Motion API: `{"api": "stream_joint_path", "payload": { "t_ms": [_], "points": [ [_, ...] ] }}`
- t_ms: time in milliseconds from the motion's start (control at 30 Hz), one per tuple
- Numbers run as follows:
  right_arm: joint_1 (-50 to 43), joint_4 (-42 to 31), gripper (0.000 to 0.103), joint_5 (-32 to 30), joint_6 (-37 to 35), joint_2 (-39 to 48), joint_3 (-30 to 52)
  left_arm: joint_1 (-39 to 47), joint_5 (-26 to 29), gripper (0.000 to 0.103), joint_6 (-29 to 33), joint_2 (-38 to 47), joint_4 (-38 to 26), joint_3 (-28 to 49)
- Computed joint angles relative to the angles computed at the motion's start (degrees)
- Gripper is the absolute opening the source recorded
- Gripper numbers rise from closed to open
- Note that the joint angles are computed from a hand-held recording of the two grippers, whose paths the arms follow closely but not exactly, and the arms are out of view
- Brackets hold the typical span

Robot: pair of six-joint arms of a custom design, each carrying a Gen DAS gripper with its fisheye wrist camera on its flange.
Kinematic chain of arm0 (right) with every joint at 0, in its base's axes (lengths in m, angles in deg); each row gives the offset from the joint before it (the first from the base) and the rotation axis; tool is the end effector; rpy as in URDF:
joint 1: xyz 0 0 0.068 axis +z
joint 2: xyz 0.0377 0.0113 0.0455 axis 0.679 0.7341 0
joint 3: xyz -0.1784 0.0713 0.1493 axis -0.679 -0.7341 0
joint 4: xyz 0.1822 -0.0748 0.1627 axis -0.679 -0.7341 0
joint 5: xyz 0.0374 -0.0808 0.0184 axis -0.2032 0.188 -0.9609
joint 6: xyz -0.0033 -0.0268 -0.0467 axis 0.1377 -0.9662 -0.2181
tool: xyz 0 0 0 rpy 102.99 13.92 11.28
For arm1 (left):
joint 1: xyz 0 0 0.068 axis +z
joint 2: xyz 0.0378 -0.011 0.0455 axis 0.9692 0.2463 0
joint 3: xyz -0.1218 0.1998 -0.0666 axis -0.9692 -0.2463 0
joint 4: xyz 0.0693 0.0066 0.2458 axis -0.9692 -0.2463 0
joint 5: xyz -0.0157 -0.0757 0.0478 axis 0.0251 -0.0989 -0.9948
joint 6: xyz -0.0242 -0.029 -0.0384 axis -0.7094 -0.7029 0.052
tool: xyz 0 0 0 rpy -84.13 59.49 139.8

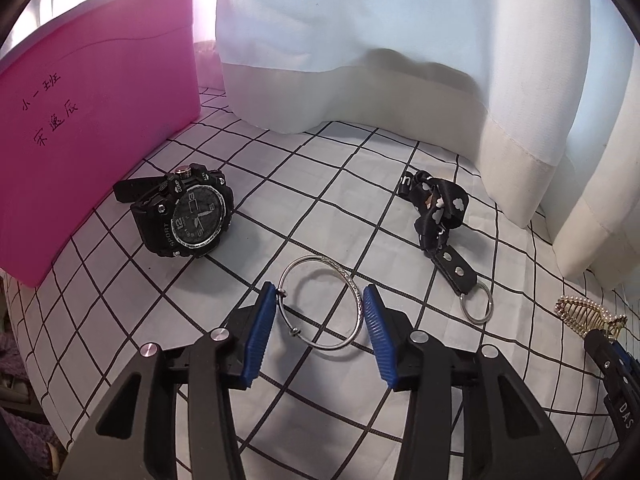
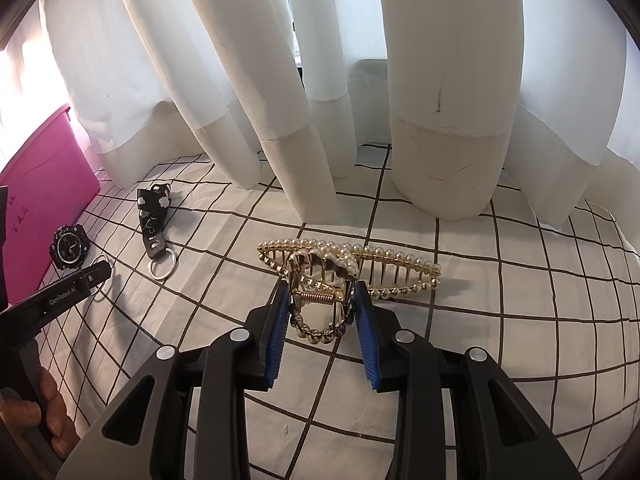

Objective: Organize jewelry
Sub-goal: 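Close the left tool on the bangle while the right tool grips the pearl claw clip, then lift the bangle and claw clip and carry both over the pink tub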

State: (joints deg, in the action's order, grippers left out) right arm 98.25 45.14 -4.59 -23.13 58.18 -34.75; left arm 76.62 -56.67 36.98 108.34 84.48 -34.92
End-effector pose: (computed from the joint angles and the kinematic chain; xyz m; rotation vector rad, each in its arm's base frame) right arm 0.1584 0.1957 0.0589 0.3192 2.3995 0.1082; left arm 0.2316 0.0019 0.0560 0.0346 2.4933 -0.0414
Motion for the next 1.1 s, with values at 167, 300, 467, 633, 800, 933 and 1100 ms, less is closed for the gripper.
{"api": "stream_joint_path", "payload": {
  "t_ms": [167,300,467,633,800,933,1100],
  "points": [
    [0.88,-1.43,0.031,-0.14,-1.03,-3.12,-0.56,0.67,1.53,0.044,0.78,-6.15,-4.60,-1.70],
    [1.39,-3.22,0.031,-0.74,-2.20,-6.12,-1.01,1.24,1.97,0.044,1.35,-11.33,-8.69,-2.98],
    [1.29,-4.71,0.031,-2.26,-3.00,-8.40,-1.74,1.79,2.46,0.044,1.66,-17.99,-14.66,-3.90],
    [1.77,-6.71,0.031,-2.30,-2.86,-10.64,-2.34,2.23,2.70,0.044,1.79,-23.24,-19.16,-4.32],
    [2.32,-9.79,0.031,-1.68,-4.65,-13.58,-0.98,3.48,3.45,0.044,1.91,-28.07,-24.03,-3.79],
    [2.86,-13.14,0.031,-1.15,-6.72,-16.28,1.36,5.04,4.24,0.044,2.08,-33.00,-29.63,-2.39],
    [2.99,-16.72,0.031,-1.39,-11.18,-19.07,5.76,7.54,4.93,0.044,2.33,-40.82,-38.71,1.34]
  ]
}}
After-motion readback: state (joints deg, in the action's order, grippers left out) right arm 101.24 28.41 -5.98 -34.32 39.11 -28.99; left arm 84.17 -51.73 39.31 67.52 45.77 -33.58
